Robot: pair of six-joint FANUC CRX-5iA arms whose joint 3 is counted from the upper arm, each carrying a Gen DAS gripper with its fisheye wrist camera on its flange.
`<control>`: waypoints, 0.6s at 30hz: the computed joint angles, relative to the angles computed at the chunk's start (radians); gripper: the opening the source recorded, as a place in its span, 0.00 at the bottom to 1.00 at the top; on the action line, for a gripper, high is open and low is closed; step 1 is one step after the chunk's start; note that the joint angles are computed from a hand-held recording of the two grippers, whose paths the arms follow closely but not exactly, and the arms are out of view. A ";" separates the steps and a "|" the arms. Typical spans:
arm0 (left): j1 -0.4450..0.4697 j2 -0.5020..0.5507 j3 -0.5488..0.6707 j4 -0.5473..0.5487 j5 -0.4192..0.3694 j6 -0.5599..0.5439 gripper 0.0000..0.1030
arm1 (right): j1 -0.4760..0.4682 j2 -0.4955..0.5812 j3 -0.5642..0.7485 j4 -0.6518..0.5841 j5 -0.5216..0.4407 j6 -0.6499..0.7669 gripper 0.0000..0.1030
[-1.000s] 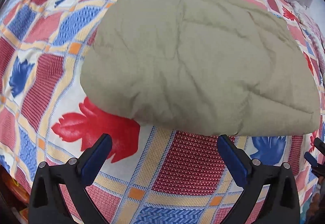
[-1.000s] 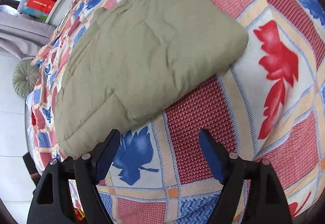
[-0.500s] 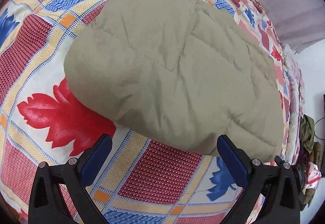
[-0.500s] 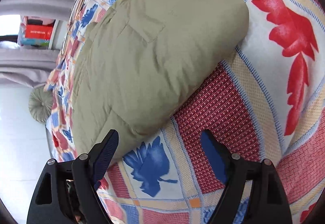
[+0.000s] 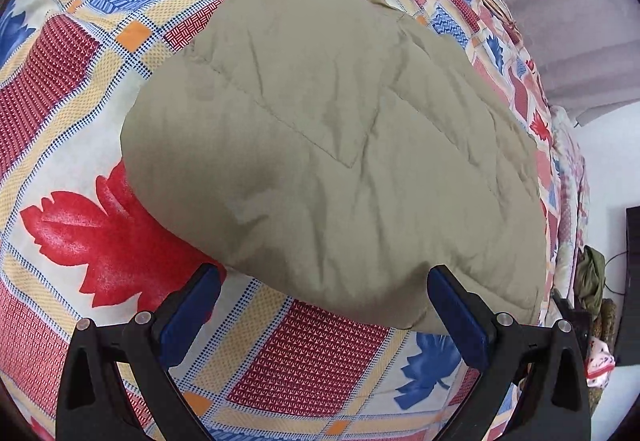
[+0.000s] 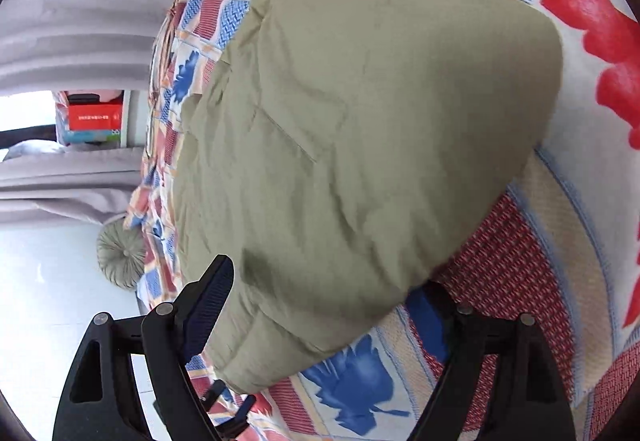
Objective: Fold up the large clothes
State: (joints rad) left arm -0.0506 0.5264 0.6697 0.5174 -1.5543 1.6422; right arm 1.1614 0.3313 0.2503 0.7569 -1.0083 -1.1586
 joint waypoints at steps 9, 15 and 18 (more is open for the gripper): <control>0.034 -0.005 -0.117 0.137 0.059 0.012 1.00 | -0.023 -0.026 -0.087 0.077 0.097 -0.106 1.00; 0.021 0.023 -0.127 0.189 0.161 0.043 1.00 | -0.049 -0.039 -0.136 0.077 0.189 -0.135 1.00; 0.003 0.050 -0.094 0.181 0.199 0.077 1.00 | -0.073 -0.043 -0.191 0.152 0.265 -0.231 1.00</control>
State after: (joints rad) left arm -0.0477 0.5765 0.5752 0.6980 -1.3557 1.7190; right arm 1.0881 0.2879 0.0591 0.9088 -0.7437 -1.3893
